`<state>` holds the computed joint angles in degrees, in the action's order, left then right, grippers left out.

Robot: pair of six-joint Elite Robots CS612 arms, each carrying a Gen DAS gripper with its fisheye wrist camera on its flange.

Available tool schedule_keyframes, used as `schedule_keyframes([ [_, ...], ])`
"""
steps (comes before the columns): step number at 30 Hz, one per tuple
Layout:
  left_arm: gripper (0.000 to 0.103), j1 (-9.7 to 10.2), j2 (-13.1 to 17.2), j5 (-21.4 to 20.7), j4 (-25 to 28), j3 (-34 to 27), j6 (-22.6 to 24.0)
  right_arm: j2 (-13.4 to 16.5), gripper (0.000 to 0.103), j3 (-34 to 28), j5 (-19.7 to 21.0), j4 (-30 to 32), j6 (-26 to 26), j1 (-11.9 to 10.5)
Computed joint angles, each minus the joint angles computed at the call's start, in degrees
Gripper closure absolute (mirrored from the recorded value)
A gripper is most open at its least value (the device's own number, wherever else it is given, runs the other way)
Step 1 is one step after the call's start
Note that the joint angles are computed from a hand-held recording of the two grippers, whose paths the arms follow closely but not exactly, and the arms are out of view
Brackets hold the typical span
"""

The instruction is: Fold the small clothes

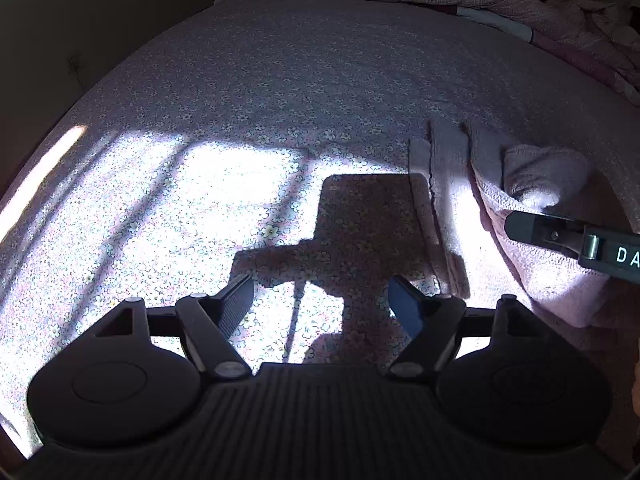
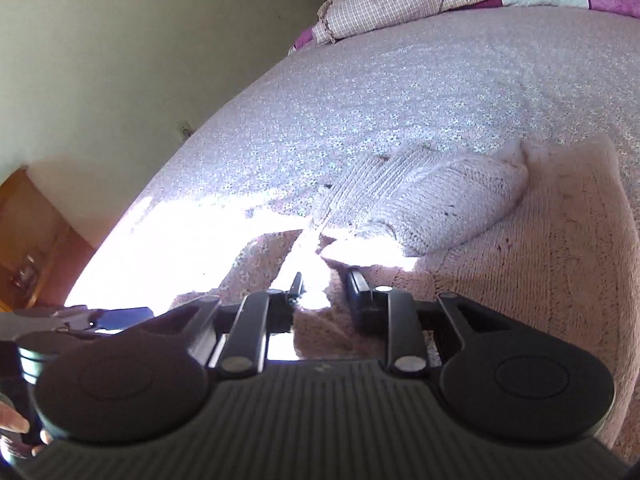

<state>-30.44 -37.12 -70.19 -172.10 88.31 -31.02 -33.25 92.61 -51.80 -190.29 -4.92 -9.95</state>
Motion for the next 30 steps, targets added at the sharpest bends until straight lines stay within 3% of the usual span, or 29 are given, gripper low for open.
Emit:
schedule_keyframes([
  [5,0.023,-0.32,-0.05,-2.27,-4.89,-0.72,1.84,-1.71,0.062,3.64,5.01,-3.43,3.16,-1.78],
  [9,0.023,-0.72,0.70,-5.13,-6.25,-2.92,4.54,-3.04,0.061,6.77,5.21,-7.77,5.25,-3.55],
  [13,0.023,-1.31,2.83,-7.27,-6.04,-6.68,8.46,-3.71,0.060,8.77,1.67,-11.56,7.53,-5.17],
  [18,0.023,-1.77,6.50,-8.82,-4.54,-12.53,11.29,-2.97,0.058,8.83,-6.13,-15.82,12.50,-6.51],
  [20,0.023,-1.73,7.94,-9.63,-4.87,-14.50,12.05,-2.64,0.052,8.64,-8.37,-15.82,15.00,-6.98],
  [26,0.024,-1.55,11.86,-9.70,-6.55,-19.60,11.84,-0.25,0.052,5.85,-11.16,-13.51,20.07,-7.91],
  [27,0.029,-1.49,12.37,-9.94,-7.43,-20.09,11.75,0.19,0.052,5.09,-11.18,-12.66,20.13,-7.90],
  [28,0.046,-1.44,12.75,-10.49,-7.95,-20.47,11.60,0.69,0.052,4.13,-11.57,-11.77,20.33,-7.65],
  [30,0.067,-1.26,13.32,-11.50,-7.18,-21.43,10.88,1.49,0.051,2.81,-11.59,-10.69,20.13,-7.43],
])
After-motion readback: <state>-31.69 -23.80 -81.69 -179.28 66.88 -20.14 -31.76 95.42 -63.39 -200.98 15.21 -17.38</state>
